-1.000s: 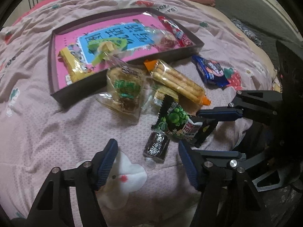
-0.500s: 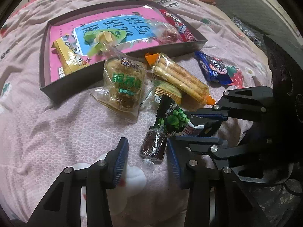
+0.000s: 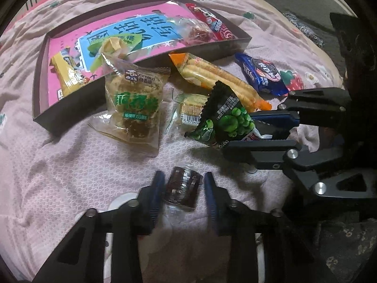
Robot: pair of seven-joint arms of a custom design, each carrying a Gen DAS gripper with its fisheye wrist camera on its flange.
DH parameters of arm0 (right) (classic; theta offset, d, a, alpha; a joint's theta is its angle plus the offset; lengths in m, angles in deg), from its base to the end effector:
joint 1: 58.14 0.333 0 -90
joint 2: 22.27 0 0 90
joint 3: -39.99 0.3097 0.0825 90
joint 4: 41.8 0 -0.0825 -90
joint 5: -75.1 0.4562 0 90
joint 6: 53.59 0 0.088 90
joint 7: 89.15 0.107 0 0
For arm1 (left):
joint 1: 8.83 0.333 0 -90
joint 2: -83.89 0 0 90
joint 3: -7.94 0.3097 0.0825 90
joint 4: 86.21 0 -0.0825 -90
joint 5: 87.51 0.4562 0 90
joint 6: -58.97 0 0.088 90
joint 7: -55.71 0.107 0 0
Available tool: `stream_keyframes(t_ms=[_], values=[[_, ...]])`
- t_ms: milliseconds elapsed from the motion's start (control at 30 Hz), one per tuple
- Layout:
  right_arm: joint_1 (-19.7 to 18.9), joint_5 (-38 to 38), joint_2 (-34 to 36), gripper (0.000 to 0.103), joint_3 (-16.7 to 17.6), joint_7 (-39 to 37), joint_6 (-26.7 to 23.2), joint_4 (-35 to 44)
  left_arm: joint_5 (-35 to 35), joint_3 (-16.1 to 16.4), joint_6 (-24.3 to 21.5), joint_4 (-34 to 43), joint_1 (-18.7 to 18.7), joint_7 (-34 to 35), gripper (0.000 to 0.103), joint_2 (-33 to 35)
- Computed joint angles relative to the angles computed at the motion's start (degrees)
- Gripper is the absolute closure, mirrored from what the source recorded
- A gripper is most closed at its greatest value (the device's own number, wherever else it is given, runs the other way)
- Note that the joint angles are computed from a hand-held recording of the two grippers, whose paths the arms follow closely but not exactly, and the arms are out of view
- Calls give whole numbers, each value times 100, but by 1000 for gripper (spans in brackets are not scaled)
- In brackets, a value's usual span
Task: Organize snacks
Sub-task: 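Carry the brown candy and dark green pea bag toward the tray with both tools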
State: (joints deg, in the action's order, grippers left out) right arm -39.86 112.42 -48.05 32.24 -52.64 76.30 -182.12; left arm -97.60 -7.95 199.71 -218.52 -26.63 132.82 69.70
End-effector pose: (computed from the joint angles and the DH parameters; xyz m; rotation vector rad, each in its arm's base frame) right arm 0.4933 0.1070 0.4571 -2.2864 0.9816 0.0293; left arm 0.4718 -0.3176 0.4409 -1.8393 2.3766 -0.5876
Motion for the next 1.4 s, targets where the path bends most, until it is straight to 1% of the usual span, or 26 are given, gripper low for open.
stream_keyframes(t_ms=[133, 267, 433, 700, 767, 900, 1133, 1267, 1400], values=[[-39, -208, 92, 79, 96, 145, 14, 33, -56, 16, 59, -21, -6, 21, 71, -5], [12, -196, 31, 79, 74, 56, -4, -3, -77, 27, 125, -124, 2, 30, 71, -148], [85, 47, -112, 79, -43, -164, 2, -48, -157, 50, 267, -304, 22, -5, 71, -455], [127, 582, -235, 79, -223, -402, 47, -26, -213, 49, 734, -498, 75, -167, 71, -801], [114, 659, -238, 79, -219, -419, 59, -21, -164, 10, 842, -503, 112, -247, 71, -824], [103, 800, -276, 79, -231, -488, 123, -45, -80, -17, 913, -531, 167, -364, 71, -863], [85, 1030, -234, 79, -251, -475, 329, -21, 106, -86, 1171, -624, 314, -716, 71, -973], [73, 1142, -215, 79, -272, -488, 396, 1, 167, -86, 1293, -673, 377, -885, 71, -1028], [54, 1259, -195, 79, -288, -493, 509, 26, 189, -48, 1393, -683, 396, -904, 71, -1040]])
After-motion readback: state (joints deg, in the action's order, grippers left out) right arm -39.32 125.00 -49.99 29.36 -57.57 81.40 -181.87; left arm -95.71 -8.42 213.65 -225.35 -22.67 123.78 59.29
